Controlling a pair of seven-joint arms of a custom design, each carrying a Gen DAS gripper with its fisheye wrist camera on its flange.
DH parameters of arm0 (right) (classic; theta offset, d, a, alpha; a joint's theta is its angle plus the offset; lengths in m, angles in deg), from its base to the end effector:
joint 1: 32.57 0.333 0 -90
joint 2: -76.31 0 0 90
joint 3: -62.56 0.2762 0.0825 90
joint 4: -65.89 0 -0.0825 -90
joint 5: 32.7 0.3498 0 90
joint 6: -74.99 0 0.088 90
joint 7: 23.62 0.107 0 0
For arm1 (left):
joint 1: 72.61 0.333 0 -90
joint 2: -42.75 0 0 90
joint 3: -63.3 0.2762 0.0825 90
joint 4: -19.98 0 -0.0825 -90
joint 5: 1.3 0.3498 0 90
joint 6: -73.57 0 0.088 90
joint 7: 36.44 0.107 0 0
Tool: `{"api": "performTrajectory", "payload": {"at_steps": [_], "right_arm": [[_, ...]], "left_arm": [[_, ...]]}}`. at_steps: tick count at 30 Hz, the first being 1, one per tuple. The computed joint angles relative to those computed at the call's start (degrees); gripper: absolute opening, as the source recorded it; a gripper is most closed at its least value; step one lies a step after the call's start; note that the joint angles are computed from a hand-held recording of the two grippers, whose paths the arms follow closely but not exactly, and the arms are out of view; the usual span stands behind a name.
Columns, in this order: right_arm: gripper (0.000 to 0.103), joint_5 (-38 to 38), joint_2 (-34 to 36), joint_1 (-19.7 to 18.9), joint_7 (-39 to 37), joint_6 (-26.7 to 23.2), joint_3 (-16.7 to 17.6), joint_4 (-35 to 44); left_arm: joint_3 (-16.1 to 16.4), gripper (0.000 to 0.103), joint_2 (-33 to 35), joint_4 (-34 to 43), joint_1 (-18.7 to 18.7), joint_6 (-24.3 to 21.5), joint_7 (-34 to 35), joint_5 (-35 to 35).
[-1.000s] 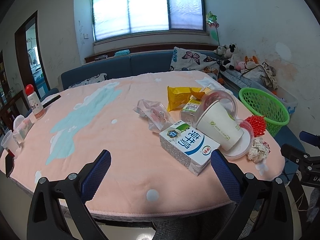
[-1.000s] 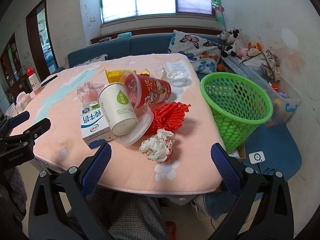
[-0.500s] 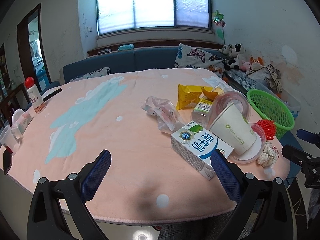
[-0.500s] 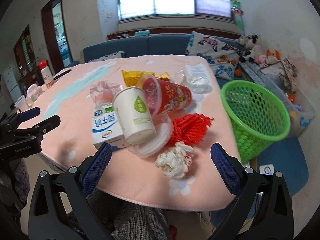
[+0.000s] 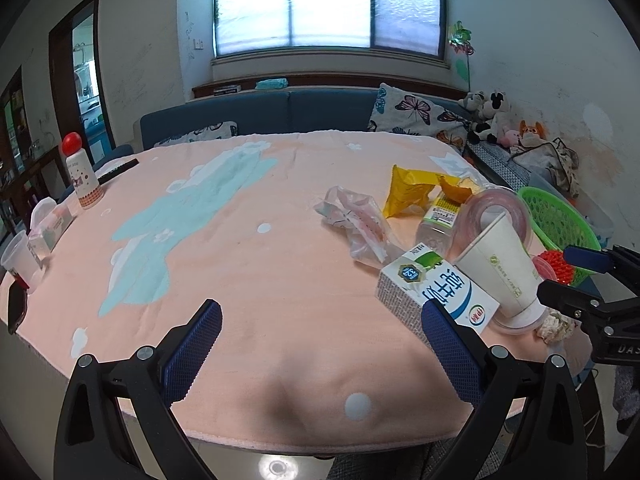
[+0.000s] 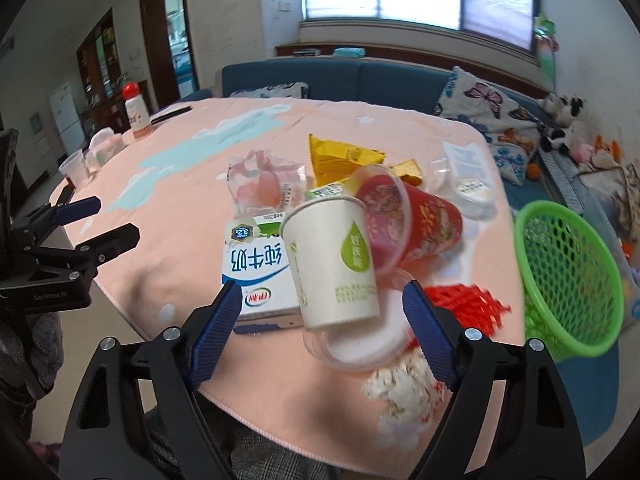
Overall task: Collect trash
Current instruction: 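Grasp the white paper cup with the right gripper while the left gripper approaches the milk carton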
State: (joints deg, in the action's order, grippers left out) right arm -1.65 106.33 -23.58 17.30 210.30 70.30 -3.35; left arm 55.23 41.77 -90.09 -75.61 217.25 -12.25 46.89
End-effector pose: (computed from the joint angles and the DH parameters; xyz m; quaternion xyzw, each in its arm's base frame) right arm 0.6773 0.1837 0.5259 -0.8563 0.3271 -0.1328 0.3769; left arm 0.5560 -0.1150 0.5335 -0.7569 0.4950 -0.2316 0.3585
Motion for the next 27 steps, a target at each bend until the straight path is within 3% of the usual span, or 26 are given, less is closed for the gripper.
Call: {"api": "performTrajectory", "payload": {"at_steps": [9, 19, 27], "right_arm": [[0.073, -4.48, 9.21, 1.42, 0.79, -6.57, 0.04, 14.45], [0.072, -10.53, 18.5, 3.86, 3.58, -10.45, -0.94, 28.43], [0.064, -13.19, 21.85, 4.3, 4.37, -12.18, -0.95, 33.21]], "left_arm": [[0.32, 0.097, -0.02, -0.38, 0.55, -0.23, -0.07, -0.76], [0.74, 0.097, 1.23, 0.51, 0.7, 0.14, 1.58, -2.93], [0.87, 0.097, 2.26, 1.87, 0.33, -0.21, 2.83, -3.83]]}}
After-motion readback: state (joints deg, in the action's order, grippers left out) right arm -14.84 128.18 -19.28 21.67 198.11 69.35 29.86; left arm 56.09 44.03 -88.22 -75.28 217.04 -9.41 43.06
